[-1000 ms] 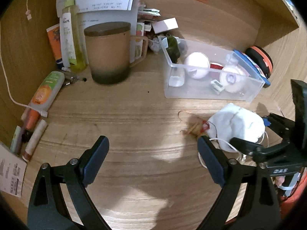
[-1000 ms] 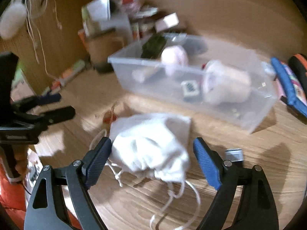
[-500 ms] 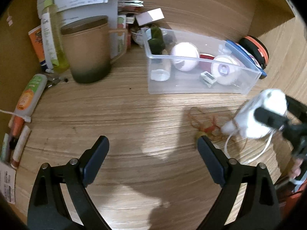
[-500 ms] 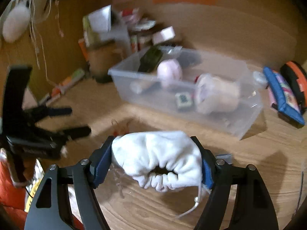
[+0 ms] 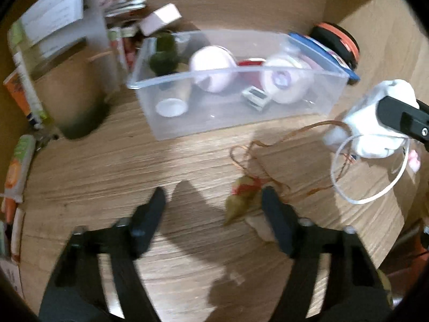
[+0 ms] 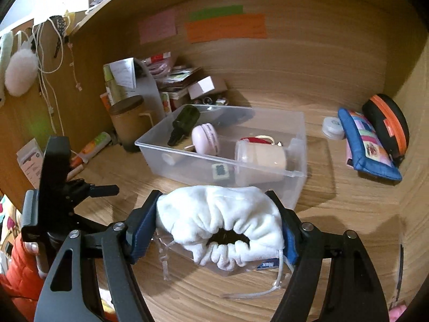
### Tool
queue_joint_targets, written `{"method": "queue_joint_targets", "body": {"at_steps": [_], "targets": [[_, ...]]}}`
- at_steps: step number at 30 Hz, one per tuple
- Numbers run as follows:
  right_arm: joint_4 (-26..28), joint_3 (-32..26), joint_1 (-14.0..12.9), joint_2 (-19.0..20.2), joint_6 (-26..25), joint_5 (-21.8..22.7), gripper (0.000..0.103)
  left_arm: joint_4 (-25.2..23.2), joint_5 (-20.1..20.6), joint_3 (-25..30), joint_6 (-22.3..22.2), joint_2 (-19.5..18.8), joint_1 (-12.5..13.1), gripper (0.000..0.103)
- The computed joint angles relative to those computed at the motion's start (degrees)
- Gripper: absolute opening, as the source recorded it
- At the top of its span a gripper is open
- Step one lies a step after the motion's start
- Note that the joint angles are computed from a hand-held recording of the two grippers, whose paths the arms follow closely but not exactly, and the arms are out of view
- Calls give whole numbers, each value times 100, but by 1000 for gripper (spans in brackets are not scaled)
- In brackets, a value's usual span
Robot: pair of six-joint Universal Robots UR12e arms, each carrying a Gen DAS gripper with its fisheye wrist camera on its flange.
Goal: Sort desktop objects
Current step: 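Grasp the small trinket with the left gripper while the right holds the white pouch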
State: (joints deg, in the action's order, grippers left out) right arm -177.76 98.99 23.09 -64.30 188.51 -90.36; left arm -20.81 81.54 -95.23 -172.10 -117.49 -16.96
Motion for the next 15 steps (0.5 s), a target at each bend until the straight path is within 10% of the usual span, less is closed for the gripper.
{"method": "queue_joint_targets", "body": {"at_steps": [7,11,15], "targets": [[-10,34,-55,0,74,39,73,-159,34,75,116,-37,-34,46],[-63,63,-79,-16,81,26,73,-135,39,68,294,-34,-44,17],[-54,84,-108,-31,145,37,73,-126,94,67,346,-30,-48,16]]}}
